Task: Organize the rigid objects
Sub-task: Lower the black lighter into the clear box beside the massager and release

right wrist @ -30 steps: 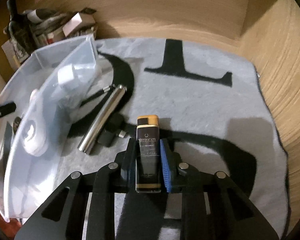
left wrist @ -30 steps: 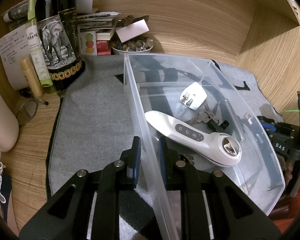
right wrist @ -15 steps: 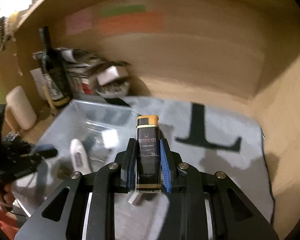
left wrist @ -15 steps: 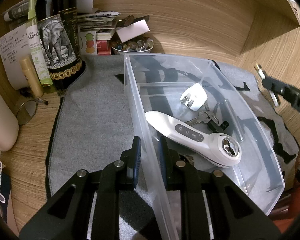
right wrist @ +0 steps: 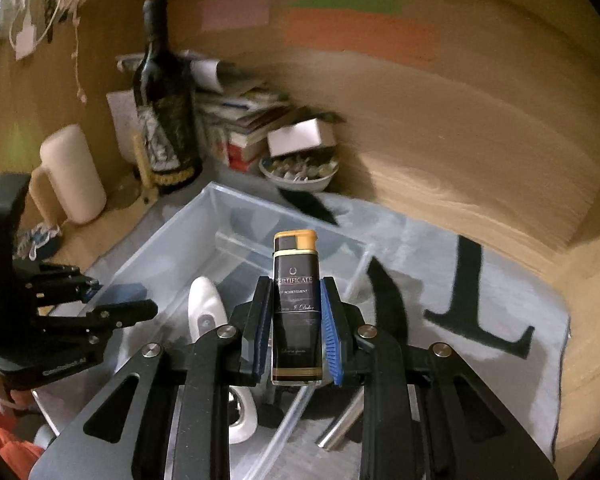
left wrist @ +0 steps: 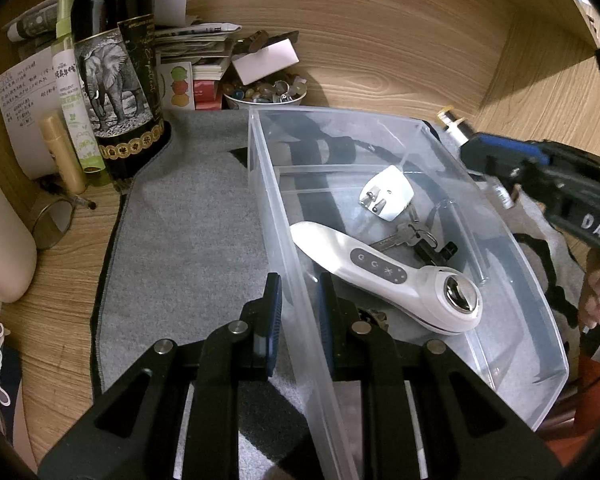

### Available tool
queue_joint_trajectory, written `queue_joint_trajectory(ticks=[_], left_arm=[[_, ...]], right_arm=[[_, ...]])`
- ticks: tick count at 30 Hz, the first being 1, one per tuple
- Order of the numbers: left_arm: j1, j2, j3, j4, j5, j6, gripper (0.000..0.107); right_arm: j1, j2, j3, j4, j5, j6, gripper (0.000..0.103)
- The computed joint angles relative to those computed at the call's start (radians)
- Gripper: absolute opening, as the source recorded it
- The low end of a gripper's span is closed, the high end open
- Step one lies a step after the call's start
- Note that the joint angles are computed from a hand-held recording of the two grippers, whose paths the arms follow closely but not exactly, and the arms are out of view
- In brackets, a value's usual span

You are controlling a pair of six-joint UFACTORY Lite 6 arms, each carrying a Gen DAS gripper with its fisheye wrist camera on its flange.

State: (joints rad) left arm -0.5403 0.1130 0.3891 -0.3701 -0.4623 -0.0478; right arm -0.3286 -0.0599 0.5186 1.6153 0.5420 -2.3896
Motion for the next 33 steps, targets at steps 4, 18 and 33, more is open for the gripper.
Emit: queue_joint_trajectory(ticks=[4,18,33], left_arm=[[0.000,0.000,0.000,0.001,0.000,-0.001,0.018],[0.002,0.000,0.000,0.005,0.000,-0.004,0.018],[-0.006,0.005,0.014,-0.020,0.014,0.004,0.017]], right_arm=[[0.053,0.041,0.017,-0.013,-0.043,0.011,0.021],[0.152,0.126,0.047,-0.054,-0.137,0.036,0.021],[0.039,0.015,0.008,-0.101,-0.033,0.077,0.039]])
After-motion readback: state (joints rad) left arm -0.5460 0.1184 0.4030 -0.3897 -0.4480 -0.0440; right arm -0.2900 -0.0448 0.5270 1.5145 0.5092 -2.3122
